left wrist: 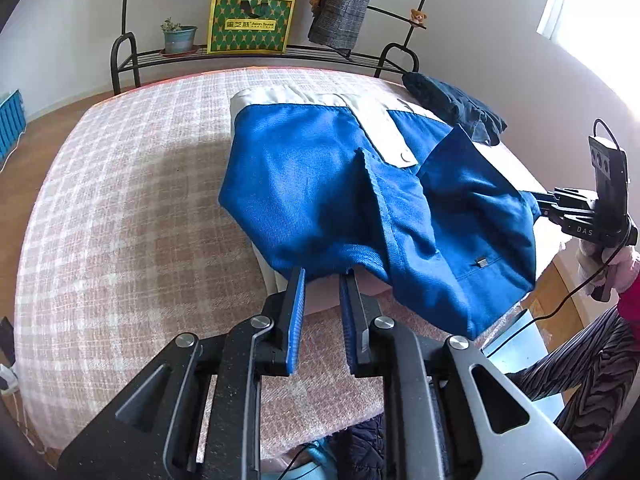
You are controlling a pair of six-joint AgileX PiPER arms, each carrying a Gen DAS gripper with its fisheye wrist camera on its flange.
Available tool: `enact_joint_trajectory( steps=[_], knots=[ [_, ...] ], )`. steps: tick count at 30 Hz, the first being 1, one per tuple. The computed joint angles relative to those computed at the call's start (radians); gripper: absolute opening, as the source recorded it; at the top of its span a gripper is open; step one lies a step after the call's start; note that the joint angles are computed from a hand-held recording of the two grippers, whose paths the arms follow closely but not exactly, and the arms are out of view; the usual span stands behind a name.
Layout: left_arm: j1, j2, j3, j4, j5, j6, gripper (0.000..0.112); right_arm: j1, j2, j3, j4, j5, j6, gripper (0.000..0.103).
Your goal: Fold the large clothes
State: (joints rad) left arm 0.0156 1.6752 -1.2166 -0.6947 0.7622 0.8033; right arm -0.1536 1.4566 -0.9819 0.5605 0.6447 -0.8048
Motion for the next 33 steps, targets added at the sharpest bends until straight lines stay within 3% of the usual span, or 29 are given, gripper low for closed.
enact_joint_trajectory(
  steps=[4,5,6,7,8,9,11,13,15,20,23,24,26,30,33],
  knots=[
    [0.07,-0.031,0.007,-0.051,0.067,0.04,0.016,-0.087,-0.044,0.017,0.107,0.051,-0.065,0.027],
    [0.088,-0.026,-0.004,-0.067,0.086,0.036,0.022,-0.115,-0.041,0.013,0.151,0.081,-0.083,0.031],
    [0.108,-0.014,-0.022,-0.083,0.104,0.024,0.034,-0.141,-0.032,0.006,0.19,0.112,-0.094,0.035],
    [0.127,0.01,-0.056,-0.1,0.124,0.001,0.04,-0.156,-0.015,-0.006,0.221,0.134,-0.092,0.039],
    [0.145,0.043,-0.093,-0.117,0.144,-0.028,0.049,-0.169,0.008,-0.022,0.249,0.152,-0.086,0.05],
    [0.163,0.085,-0.14,-0.131,0.177,-0.075,0.05,-0.182,0.034,-0.037,0.277,0.17,-0.078,0.062],
    [0.195,0.188,-0.254,-0.168,0.265,-0.159,0.051,-0.207,0.106,-0.079,0.331,0.221,-0.054,0.067],
    [0.198,0.254,-0.331,-0.169,0.263,-0.245,0.051,-0.217,0.172,-0.105,0.353,0.246,0.001,0.066],
    [0.194,0.323,-0.415,-0.179,0.284,-0.292,0.051,-0.222,0.226,-0.119,0.373,0.258,0.03,0.065],
    [0.156,0.453,-0.559,-0.187,0.327,-0.365,0.051,-0.182,0.301,-0.142,0.369,0.269,0.031,0.038],
    [0.132,0.502,-0.59,-0.188,0.366,-0.369,0.004,-0.18,0.333,-0.165,0.403,0.321,-0.01,0.008],
    [0.121,0.488,-0.559,-0.186,0.346,-0.361,0.003,-0.18,0.336,-0.172,0.407,0.339,-0.016,0.002],
    [0.123,0.445,-0.491,-0.213,0.329,-0.326,0.002,-0.174,0.315,-0.183,0.382,0.343,-0.014,0.0],
    [0.165,0.374,-0.393,-0.266,0.359,-0.295,0.001,-0.244,0.302,-0.194,0.473,0.455,-0.051,0.0],
    [0.164,0.382,-0.382,-0.219,0.332,-0.305,0.001,-0.237,0.324,-0.194,0.473,0.455,-0.05,0.0]
  ],
)
